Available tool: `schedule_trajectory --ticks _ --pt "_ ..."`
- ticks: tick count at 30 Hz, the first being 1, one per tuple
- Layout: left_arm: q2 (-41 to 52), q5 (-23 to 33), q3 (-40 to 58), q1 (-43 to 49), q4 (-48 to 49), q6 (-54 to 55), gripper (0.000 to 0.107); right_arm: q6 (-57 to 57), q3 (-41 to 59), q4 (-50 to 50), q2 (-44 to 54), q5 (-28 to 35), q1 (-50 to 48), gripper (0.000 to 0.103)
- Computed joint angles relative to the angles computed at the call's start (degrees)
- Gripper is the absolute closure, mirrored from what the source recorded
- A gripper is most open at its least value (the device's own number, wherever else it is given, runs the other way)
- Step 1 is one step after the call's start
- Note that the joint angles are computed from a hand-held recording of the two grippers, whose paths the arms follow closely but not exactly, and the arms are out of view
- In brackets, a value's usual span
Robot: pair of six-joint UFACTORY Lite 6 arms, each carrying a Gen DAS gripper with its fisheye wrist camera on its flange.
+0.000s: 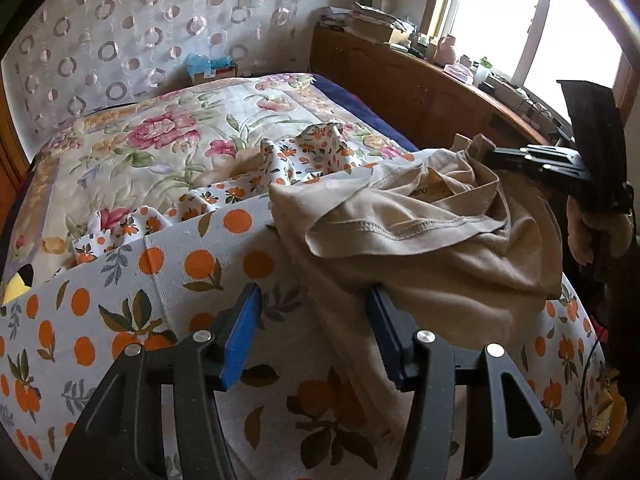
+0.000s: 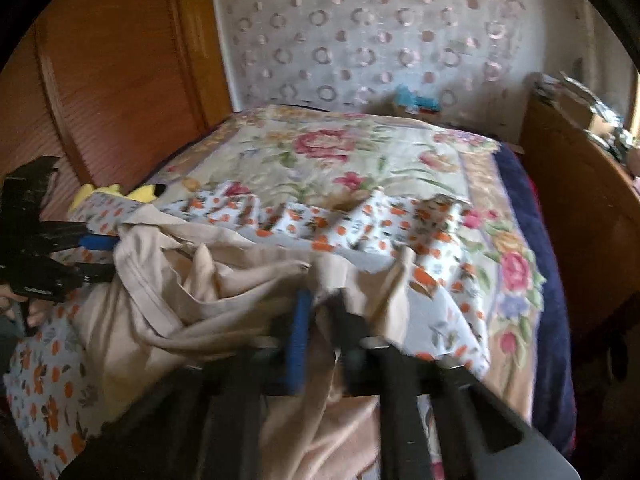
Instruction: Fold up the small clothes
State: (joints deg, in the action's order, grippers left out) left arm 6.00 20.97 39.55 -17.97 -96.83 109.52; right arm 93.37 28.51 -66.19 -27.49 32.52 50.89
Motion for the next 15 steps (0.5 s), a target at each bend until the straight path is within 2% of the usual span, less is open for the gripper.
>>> schedule_trajectory --ticks 3,5,8,13,14,15 --pt "-0.4 -0.4 -0.2 -0.1 -0.6 0.4 0.051 -1.0 -3.7 -2.1 -7.2 -4.3 -3.4 0.100" --pt "-0.8 -0.6 -0.4 0.1 -1.5 1.0 0.051 2.2 -5.6 -3.9 -12.1 -1.0 -2.7 0.100" --pt "-1.4 -0.4 -0.8 0.5 -2.3 1.6 0.051 8.6 -6.8 -3.2 -14.5 12.1 -0.7 0.100" --pt "-3.0 0.1 -1.9 1.6 -2.0 1.1 0.051 5.8 -7.0 1.8 -11.6 15.8 -1.7 0.100" --pt "-3.1 0.2 -2.1 1.6 -2.3 1.4 0.051 5.0 -7.1 2.6 -11.9 16.2 -1.0 0.097" --pt "-3.2 0.1 -2.2 1.6 -2.4 1.4 0.051 4.7 -6.2 3.5 -10.9 17.6 0.3 0.089"
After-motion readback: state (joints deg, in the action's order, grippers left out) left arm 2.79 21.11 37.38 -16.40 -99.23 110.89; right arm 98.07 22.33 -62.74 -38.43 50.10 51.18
